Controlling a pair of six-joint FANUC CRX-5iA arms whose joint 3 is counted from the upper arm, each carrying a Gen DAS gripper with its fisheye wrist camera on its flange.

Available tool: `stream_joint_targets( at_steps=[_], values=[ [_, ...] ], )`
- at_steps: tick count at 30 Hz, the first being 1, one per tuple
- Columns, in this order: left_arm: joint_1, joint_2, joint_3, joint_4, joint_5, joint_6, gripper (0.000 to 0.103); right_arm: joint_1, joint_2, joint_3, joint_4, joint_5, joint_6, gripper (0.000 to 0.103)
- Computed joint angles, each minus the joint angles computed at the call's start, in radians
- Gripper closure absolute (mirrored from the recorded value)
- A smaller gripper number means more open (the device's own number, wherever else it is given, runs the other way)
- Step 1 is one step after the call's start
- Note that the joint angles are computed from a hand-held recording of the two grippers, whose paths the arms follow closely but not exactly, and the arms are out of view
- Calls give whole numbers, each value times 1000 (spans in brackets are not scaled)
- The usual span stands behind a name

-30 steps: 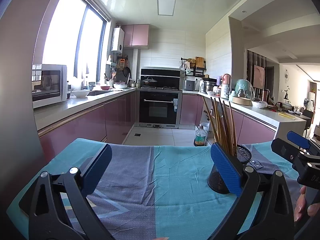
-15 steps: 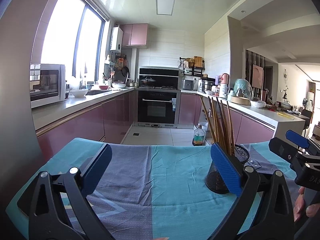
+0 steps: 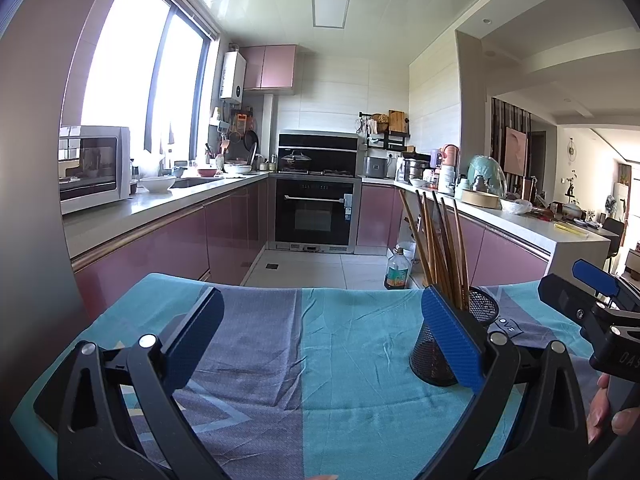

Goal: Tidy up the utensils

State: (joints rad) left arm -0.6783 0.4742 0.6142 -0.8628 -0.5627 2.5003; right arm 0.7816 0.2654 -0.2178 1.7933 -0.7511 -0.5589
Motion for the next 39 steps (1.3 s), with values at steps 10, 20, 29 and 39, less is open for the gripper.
stream_joint_targets(
  at_steps=[10, 20, 29, 39],
  values=[
    [2, 6, 3, 14, -3, -11, 6, -2, 1, -3, -4, 5, -4, 6],
    [2, 11, 8, 24, -4, -22, 6, 1, 2, -5, -7, -1, -4, 6],
    [4, 12, 9, 33, -3, -28, 6, -2, 0, -7, -4, 4, -7, 6],
    [6, 14, 9, 43, 0, -34, 6, -2, 1, -6, -5, 2, -8, 6]
  ],
)
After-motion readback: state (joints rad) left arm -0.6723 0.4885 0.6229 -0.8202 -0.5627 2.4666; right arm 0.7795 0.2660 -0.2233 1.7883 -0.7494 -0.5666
